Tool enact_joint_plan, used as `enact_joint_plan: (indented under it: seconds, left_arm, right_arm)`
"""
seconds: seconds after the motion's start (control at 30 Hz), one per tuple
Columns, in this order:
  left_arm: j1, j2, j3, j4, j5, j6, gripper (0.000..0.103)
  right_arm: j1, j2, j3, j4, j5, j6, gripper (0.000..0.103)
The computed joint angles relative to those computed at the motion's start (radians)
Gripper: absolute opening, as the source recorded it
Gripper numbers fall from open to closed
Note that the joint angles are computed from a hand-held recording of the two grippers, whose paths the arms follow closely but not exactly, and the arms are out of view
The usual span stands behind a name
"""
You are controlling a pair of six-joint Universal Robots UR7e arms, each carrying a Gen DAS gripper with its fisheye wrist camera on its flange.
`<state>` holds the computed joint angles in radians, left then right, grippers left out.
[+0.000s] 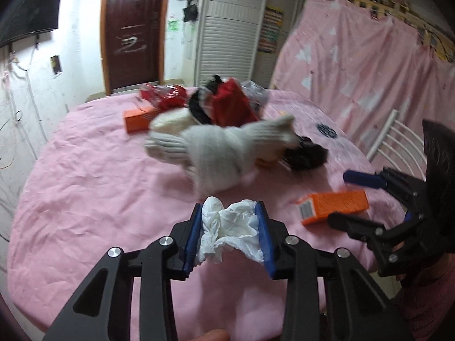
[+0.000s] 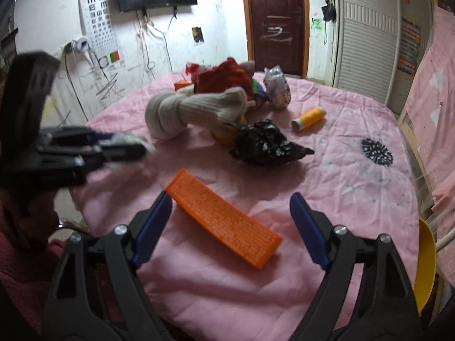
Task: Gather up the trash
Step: 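Grasp the white tissue with the left tool while the right tool grasps the orange box, then carry tissue and orange box to the yellow bin and open both tools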
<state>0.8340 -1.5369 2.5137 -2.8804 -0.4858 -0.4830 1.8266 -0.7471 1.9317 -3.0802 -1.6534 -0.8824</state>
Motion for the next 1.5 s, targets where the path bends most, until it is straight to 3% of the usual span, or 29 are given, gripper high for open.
enact_joint_plan:
  seconds: [0.2, 0.27, 0.43, 0.7, 0.87, 0.97, 1.33, 1.5]
  left_arm:
    - [0.011, 0.004, -0.021, 0.036, 0.005, -0.022, 0.03]
    - [0.011, 0.01, -0.029, 0.045, 0.001, -0.023, 0.03]
    - [-0.006, 0.03, -0.03, 0.015, 0.018, 0.003, 0.03]
    - [-0.054, 0.1, -0.079, -0.061, 0.029, 0.092, 0.03]
    - [-0.066, 0.226, -0.185, -0.187, 0.008, 0.227, 0.03]
    - [-0.066, 0.322, -0.275, -0.259, -0.047, 0.318, 0.03]
    - [0.016, 0.599, -0.636, -0.07, -0.342, 0.33, 0.03]
    - [0.039, 0.718, -0.757, -0.034, -0.362, 0.354, 0.033]
  right_arm:
    - [0.002, 0.019, -0.002, -0.007, -0.035, -0.023, 0.041]
    - [-0.004, 0.01, 0.0, 0.006, -0.016, -0.004, 0.022]
    - [-0.021, -0.011, 0.004, 0.014, 0.04, 0.022, 0.022]
    - [-0.071, -0.112, 0.032, 0.072, 0.248, 0.062, 0.022]
    - [-0.111, -0.169, 0.045, -0.044, 0.265, 0.147, 0.022]
    - [-0.142, -0.199, 0.054, -0.133, 0.252, 0.208, 0.022]
    - [-0.243, -0.216, 0.034, -0.364, 0.146, 0.363, 0.023]
    - [-0.277, -0.198, 0.006, -0.373, 0.126, 0.409, 0.023]
